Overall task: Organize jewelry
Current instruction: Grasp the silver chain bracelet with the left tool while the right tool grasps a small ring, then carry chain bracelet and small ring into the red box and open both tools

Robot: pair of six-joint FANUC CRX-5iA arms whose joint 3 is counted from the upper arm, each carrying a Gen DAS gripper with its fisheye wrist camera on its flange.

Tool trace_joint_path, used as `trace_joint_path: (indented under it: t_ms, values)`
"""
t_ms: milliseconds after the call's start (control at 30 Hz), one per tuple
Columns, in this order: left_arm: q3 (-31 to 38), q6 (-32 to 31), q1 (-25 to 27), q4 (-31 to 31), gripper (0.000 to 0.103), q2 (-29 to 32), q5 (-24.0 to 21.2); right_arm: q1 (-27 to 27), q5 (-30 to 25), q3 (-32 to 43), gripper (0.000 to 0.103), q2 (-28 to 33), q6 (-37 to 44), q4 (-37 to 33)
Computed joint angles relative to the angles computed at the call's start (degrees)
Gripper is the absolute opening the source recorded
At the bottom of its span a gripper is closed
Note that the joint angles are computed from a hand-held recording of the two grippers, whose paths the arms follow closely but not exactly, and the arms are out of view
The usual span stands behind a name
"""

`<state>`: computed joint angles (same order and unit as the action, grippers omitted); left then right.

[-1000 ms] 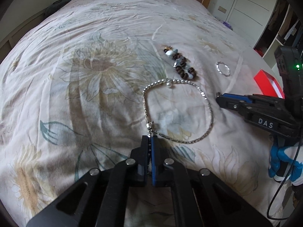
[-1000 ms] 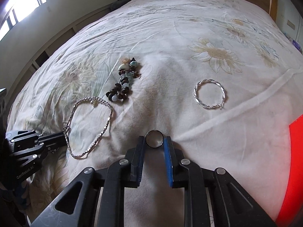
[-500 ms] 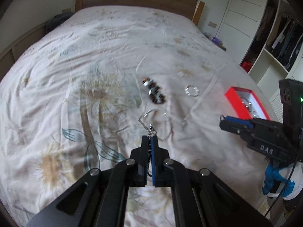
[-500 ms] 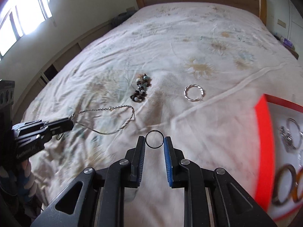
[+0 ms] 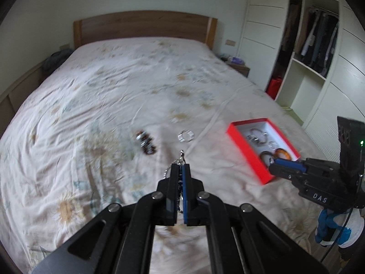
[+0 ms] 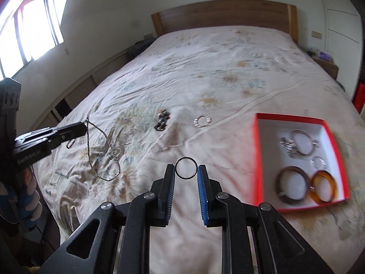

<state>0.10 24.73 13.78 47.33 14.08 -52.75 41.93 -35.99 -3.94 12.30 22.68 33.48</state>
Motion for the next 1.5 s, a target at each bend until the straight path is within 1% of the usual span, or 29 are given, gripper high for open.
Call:
trace_joint_path:
  t_ms: [100,267,400,533,733,800,900,1033,1167,1267,1400,1500]
  values:
    - [-0.2,-0.8,-1.8,1.1,0.002,-1.1,-0.6,-0.6,-0.1,-4.8,0.020,-3.8,-4.3,3.6]
    - [0.8,-1.5,-6.2,2.6,0.002,-1.9,-1.9,-2.3,-2.3,-10.7,0.020,-9.3,-8.8,7.9]
    - [3.2,-0.7,-10.7,3.4,0.002,-0.7,-3.0,-4.9,-3.5,-14.1,0.020,-12.5,-10.8,9.4]
    - [6.5,1.0,-15.3,3.2,0.002,2.1,-4.0,-8.3,-2.5,-16.3,0.020,-13.5,-11.0,9.1]
    - [13.2,6.4,-21.9,-1.5,0.002,9.2,-4.6,-13.2,1.0,-16.2,0.020,-10.5,-6.0,3.1]
    - [17.1,9.2,-24.1,-4.1,0.002,12.7,-4.5,-14.6,2.0,-15.6,0.020,-8.9,-3.9,0.7]
    - [22.3,13.3,-25.9,-6.7,0.002,17.4,-5.4,-16.1,3.4,-14.2,0.020,-6.4,0.1,-3.6]
    - [28.4,18.1,-27.5,-10.3,0.002,22.9,-6.5,-17.5,3.2,-11.4,0.020,-3.3,6.0,-9.6]
    - [32.2,22.4,-27.8,-13.7,0.002,26.9,-7.7,-18.5,0.7,-8.4,0.020,-0.8,11.6,-14.3]
    - [33.9,24.8,-27.9,-16.1,0.002,28.9,-8.2,-19.1,-2.6,-5.8,0.020,0.8,15.7,-17.6]
    - [34.8,26.7,-28.0,-18.1,0.002,30.4,-8.7,-19.1,-6.2,-3.2,0.020,2.4,19.8,-19.0]
    - [35.0,27.4,-27.7,-17.9,0.004,31.0,-9.4,-18.8,-7.0,-3.0,0.020,2.8,19.9,-17.9]
